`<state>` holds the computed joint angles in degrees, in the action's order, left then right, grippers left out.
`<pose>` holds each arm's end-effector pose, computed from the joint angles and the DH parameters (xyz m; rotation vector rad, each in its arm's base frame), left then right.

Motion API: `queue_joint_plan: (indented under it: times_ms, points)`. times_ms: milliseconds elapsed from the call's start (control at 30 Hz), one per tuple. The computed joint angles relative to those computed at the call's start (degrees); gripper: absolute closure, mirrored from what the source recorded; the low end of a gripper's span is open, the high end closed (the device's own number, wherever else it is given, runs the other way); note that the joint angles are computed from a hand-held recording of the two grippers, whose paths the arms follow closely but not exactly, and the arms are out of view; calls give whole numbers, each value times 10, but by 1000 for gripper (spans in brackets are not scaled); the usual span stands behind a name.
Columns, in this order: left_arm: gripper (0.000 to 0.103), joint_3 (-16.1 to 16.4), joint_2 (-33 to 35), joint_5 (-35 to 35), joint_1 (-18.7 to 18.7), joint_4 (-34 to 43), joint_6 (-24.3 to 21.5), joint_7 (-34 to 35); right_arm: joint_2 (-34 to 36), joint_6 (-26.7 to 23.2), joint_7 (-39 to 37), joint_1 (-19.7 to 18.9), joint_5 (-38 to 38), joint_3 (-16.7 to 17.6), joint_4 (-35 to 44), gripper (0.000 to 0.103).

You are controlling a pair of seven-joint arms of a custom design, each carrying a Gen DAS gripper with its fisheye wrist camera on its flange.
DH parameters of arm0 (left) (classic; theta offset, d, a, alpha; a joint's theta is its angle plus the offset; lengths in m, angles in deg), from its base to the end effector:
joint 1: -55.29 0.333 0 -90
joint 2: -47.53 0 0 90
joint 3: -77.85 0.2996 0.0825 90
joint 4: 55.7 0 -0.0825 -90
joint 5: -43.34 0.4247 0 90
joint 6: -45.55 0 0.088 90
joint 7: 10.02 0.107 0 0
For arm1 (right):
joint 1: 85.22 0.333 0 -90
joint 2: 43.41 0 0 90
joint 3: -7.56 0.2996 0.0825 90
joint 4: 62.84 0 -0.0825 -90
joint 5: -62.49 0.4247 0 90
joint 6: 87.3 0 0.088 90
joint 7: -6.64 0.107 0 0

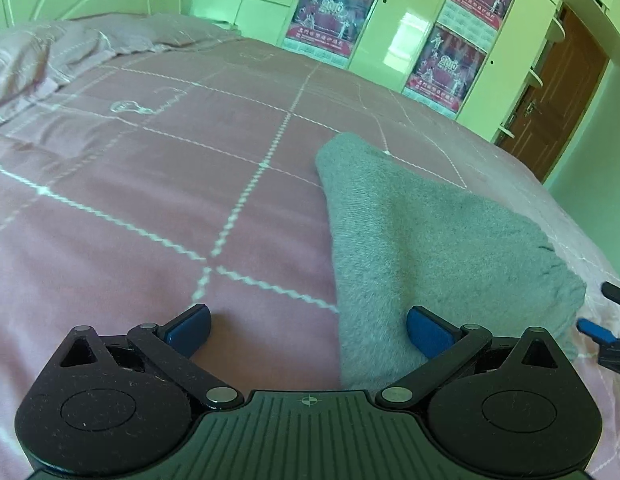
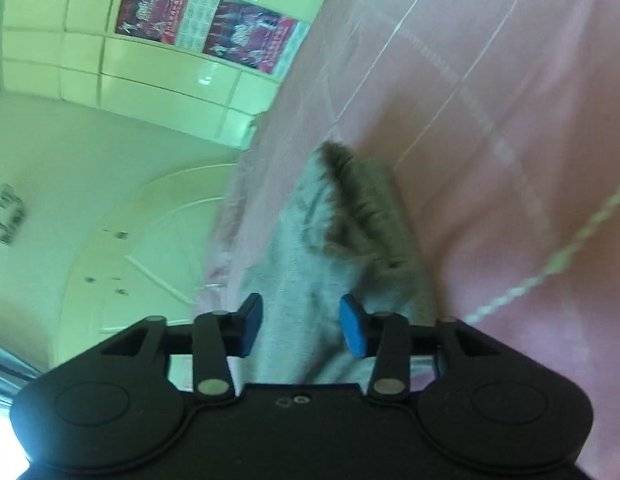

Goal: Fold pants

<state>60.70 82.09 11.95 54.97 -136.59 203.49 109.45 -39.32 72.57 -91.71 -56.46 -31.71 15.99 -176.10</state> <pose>0.7732 -0.1647 0.4119 -1.6099 2.1089 -1.2203 0.4777 0.4181 0.4420 -0.6326 1.8931 -0.0707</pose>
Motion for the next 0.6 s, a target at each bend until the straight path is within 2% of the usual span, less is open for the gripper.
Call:
queue_joint_plan:
  times_ms: [33,67,133,167,200,267,300,367,467,567,600]
  points:
    - [0,-4,-20,-7,8,-29,17,13,-18,-28,-72,5,58,6,-22,29]
    - [0,-6,-45,-15,16,-66,38,25,-39,-61,-147,12,117,15,-43,24]
    - [0,29,-89,16,3,-124,57,7,-66,-125,-273,25,215,34,-68,23]
    - [0,33,-109,20,7,-151,65,11,-79,-146,-300,31,240,44,-79,23]
    - [0,30,-135,12,18,-186,74,24,-92,-164,-315,36,255,54,-90,23]
    - [0,36,-176,2,28,-238,82,30,-109,-228,-342,52,286,79,-96,15]
    - [0,36,-196,-12,33,-263,93,35,-115,-261,-352,60,299,91,-97,6]
    - [0,28,-229,-67,49,-306,114,61,-124,-334,-387,78,323,114,-91,6]
    - [0,31,-282,-157,54,-355,113,94,-115,-429,-415,104,349,136,-64,6]
    - [0,36,-333,-267,45,-393,106,191,-85,-547,-436,137,361,158,-15,6]
    - [0,41,-355,-304,38,-410,103,225,-74,-572,-437,149,357,160,0,6]
